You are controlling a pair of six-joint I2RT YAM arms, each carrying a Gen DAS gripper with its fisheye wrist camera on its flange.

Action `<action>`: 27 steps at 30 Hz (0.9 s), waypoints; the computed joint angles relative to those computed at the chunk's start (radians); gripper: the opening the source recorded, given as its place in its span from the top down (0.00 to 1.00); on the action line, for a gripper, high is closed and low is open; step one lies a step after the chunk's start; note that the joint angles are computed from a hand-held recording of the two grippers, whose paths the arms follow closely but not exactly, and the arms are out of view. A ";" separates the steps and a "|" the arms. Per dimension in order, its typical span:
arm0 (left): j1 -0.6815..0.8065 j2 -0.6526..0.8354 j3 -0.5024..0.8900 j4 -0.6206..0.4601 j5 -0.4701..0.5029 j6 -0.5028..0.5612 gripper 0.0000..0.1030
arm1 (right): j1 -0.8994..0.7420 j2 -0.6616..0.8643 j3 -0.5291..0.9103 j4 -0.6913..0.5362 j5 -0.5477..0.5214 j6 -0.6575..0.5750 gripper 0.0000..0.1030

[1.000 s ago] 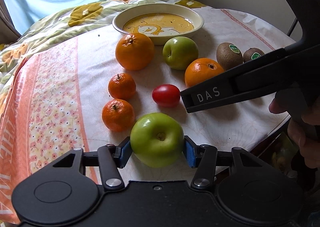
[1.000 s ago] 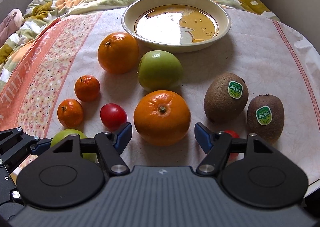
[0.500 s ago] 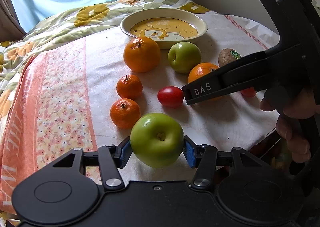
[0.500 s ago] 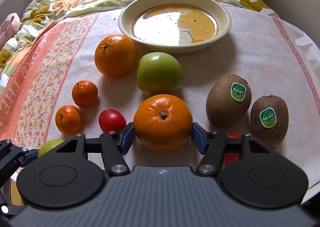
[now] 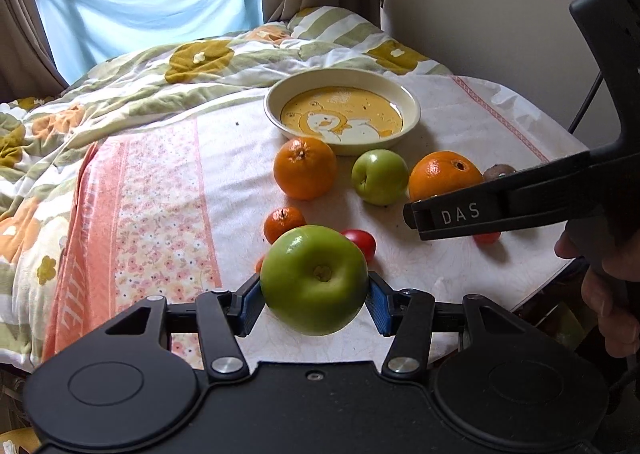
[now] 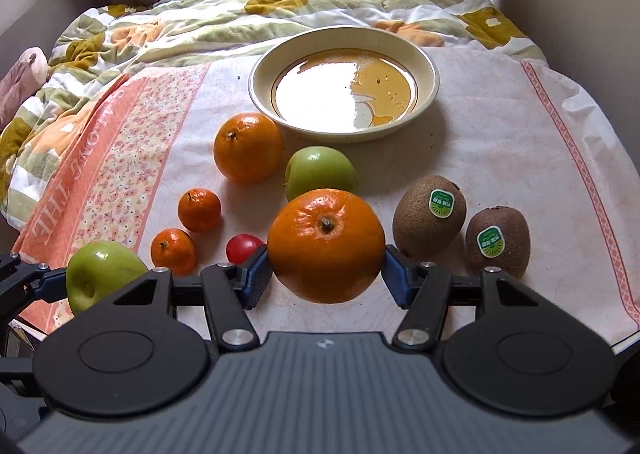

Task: Organize fruits
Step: 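Lift the green apple with the left tool while the right tool lifts the orange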

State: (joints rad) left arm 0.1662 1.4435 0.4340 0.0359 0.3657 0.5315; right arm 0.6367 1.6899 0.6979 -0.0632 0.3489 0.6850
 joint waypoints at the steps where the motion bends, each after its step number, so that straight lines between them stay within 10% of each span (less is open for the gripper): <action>1: 0.006 -0.020 0.004 -0.014 0.009 0.002 0.44 | 0.003 -0.024 0.000 -0.019 0.006 0.005 0.28; 15: -0.038 -0.073 0.207 -0.109 0.051 -0.104 0.44 | -0.099 -0.253 0.087 -0.201 0.020 -0.081 0.28; 27: -0.228 0.270 0.531 -0.011 -0.108 -0.233 0.44 | -0.423 -0.001 0.301 -0.069 -0.207 -0.366 0.28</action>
State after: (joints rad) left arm -0.0616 1.7134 0.9652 0.0251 0.2582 0.2981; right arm 0.2137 1.6891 0.9986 -0.1324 0.1422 0.3192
